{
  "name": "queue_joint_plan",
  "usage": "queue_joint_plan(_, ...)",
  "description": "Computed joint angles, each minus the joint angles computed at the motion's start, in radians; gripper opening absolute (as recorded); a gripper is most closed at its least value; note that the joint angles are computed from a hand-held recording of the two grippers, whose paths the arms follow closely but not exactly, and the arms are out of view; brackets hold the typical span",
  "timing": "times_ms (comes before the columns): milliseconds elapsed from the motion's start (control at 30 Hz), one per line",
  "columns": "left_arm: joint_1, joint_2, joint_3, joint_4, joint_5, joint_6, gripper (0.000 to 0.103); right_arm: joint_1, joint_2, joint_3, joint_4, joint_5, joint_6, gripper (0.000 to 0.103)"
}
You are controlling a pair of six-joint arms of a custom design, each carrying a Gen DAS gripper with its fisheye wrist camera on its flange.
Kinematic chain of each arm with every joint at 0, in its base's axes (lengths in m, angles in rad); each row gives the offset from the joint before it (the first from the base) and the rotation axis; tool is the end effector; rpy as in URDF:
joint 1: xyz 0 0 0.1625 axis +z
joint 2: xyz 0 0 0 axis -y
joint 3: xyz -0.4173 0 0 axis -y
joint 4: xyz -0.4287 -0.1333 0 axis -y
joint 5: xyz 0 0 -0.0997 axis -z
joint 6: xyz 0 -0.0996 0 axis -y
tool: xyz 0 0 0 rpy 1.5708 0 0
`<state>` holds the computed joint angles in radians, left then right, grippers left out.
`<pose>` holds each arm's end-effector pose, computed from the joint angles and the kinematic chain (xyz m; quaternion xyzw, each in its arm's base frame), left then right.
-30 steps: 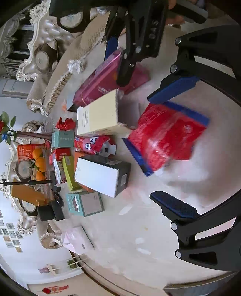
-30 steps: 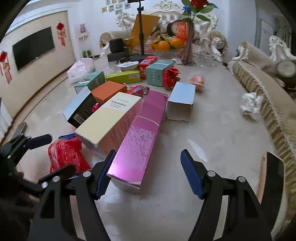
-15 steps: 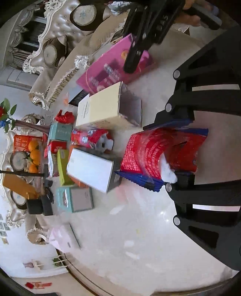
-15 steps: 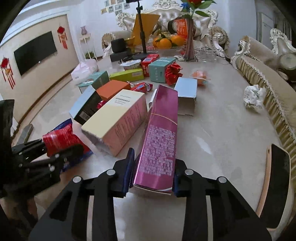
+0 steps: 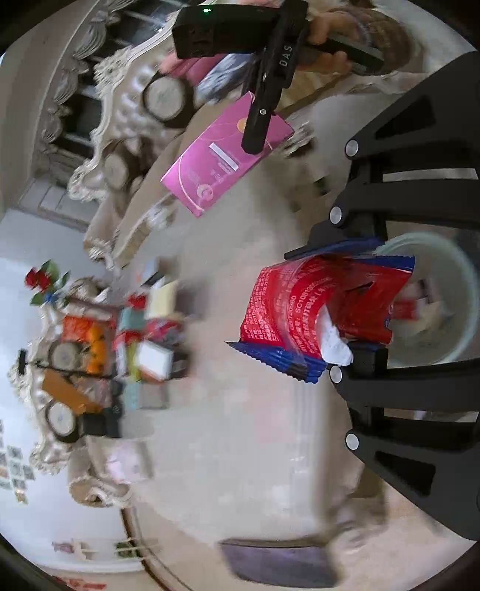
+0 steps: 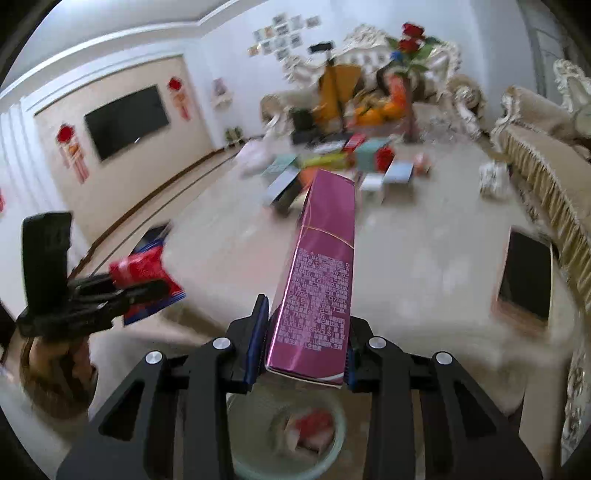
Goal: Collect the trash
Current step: 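Grasp red snack packet with left tool while right tool grasps magenta box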
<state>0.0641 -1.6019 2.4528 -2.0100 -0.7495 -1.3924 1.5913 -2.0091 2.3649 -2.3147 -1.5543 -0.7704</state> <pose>-0.3200 -0.2272 0.1552 0.1327 0.8914 -0.3652 0.2333 0.1422 -0.3519 0.3366 0.3794 -0.9049 0.1824 0.0631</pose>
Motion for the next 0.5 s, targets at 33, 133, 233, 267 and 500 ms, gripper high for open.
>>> queue_joint_plan(33, -0.015, 0.002, 0.012, -0.004, -0.035, -0.019, 0.035, -0.012, -0.043, 0.015, 0.071, 0.000, -0.001, 0.032)
queue_joint_plan(133, -0.018, 0.054, 0.070, -0.103, -0.168, -0.062, 0.035, -0.034, -0.100, 0.076, 0.173, -0.075, -0.001, 0.032)
queue_joint_plan(233, 0.059, 0.180, 0.126, -0.305, -0.279, -0.052, 0.035, -0.076, -0.033, 0.120, 0.155, -0.162, 0.037, 0.032)
queue_joint_plan(267, 0.082, 0.221, 0.129, -0.351, -0.298, -0.032, 0.035, -0.080, 0.003, 0.134, 0.122, -0.200, 0.036, 0.032)
queue_joint_plan(500, 0.214, 0.409, 0.129, -0.568, -0.375, 0.112, 0.035, -0.084, 0.215, 0.183, -0.092, -0.366, 0.013, 0.032)
